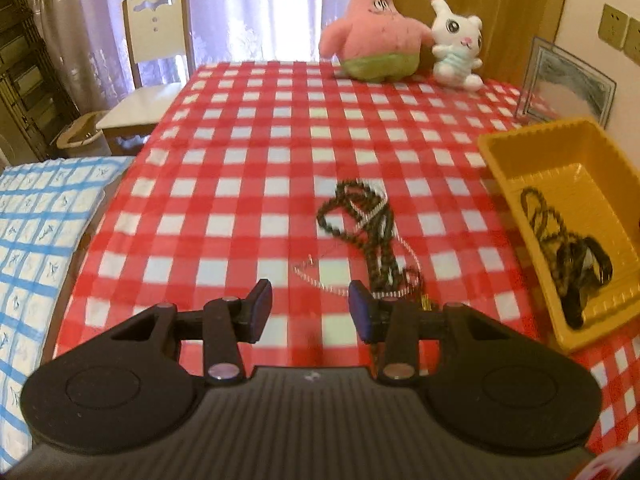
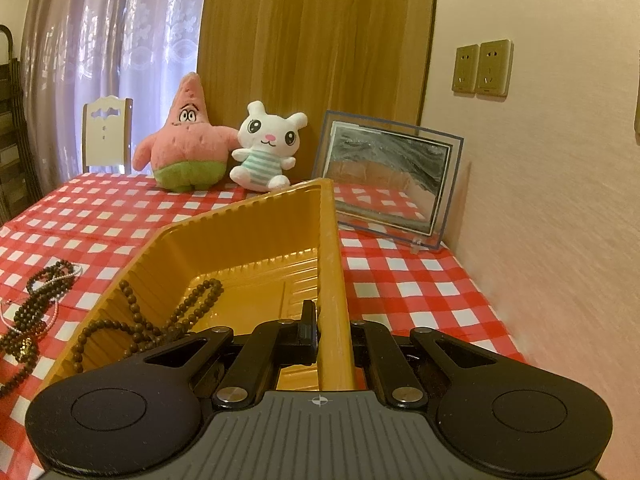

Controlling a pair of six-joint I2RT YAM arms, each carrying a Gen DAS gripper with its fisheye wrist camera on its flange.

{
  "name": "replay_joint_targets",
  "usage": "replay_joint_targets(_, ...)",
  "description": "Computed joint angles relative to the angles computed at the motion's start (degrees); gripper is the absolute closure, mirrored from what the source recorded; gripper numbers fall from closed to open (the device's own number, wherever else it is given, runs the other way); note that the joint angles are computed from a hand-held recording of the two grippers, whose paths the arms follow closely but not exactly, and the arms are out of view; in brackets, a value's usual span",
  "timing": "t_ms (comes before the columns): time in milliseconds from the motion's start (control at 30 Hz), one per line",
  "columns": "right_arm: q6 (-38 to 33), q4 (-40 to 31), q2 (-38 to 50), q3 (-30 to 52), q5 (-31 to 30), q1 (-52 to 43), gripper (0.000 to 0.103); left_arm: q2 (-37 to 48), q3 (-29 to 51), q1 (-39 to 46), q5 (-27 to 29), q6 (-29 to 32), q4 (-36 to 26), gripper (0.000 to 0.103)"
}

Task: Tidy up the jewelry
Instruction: 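Open the left tool and move it back toward the pile, then grasp a brown bead strand from the pile with the left tool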

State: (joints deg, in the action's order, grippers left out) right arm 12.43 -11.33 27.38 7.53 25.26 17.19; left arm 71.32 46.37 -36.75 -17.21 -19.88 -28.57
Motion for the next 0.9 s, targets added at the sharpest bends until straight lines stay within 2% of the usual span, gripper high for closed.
replay_joint_targets(200,0.42,-1.06,-0.36,0.02,1.11,1.11,0.099,-0.63,-3.06,-2.98,0.26,-1.36,1.33,0.068)
replay_joint_targets(667,0.74,-1.88,-0.66,0.03,1.63,1.64,0.099,7.97,-0.93,-6.34,2.2,5.01,8.8,0.085)
replay_joint_targets(900,0.9,-2.17,-0.98,-0.06,1.65,1.69,0.099,13.81,1.85,-7.01,4.44,7.15,12.22,0.087)
